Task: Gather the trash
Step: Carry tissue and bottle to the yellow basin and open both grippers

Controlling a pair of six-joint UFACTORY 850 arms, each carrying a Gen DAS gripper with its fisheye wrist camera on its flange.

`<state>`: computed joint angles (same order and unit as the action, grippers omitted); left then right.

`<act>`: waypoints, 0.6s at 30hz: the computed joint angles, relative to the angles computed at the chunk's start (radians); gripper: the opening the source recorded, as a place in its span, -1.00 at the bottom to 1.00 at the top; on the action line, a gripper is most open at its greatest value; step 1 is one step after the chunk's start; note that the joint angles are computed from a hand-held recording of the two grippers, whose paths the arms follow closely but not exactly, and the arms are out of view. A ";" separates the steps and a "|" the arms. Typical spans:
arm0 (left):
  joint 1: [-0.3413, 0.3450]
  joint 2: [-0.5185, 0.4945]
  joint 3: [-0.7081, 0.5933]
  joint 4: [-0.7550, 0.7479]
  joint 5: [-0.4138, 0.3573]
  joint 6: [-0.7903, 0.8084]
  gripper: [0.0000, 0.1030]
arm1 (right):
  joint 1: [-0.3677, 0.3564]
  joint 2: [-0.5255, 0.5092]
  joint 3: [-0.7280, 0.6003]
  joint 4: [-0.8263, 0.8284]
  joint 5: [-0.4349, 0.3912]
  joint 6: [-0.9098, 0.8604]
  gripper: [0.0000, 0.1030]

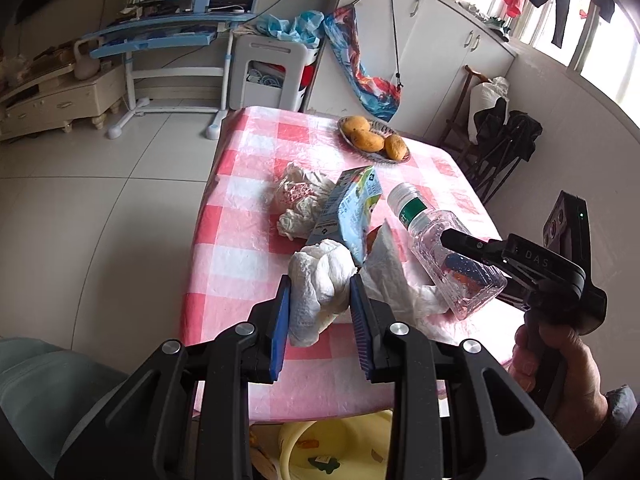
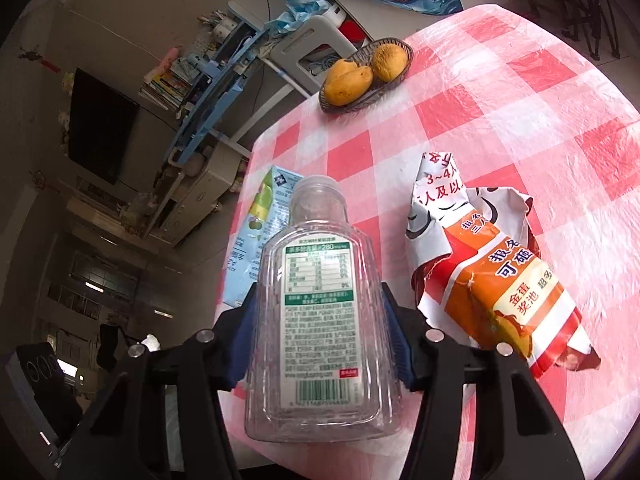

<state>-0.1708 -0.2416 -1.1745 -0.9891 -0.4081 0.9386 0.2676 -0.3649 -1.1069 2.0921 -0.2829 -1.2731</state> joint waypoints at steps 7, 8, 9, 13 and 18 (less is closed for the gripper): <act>0.004 0.055 0.068 -0.183 -0.031 0.184 -0.47 | 0.006 0.123 0.142 0.340 -0.145 -0.312 0.07; 0.005 0.064 0.079 -0.204 -0.035 0.205 -0.47 | 0.009 0.137 0.160 0.350 -0.170 -0.323 0.07; 0.007 0.073 0.090 -0.221 -0.040 0.223 -0.47 | 0.016 0.153 0.176 0.353 -0.178 -0.333 0.07; 0.007 0.110 0.137 -0.268 -0.040 0.272 -0.47 | 0.058 0.210 0.233 0.334 -0.178 -0.343 0.07; 0.005 0.159 0.199 -0.303 -0.030 0.321 -0.47 | 0.130 0.251 0.304 0.315 -0.142 -0.339 0.07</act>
<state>-0.1662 -0.0828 -0.9759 -1.2918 -0.4381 1.2598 0.3979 -0.1144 -0.8029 2.4073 -0.4253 -1.6122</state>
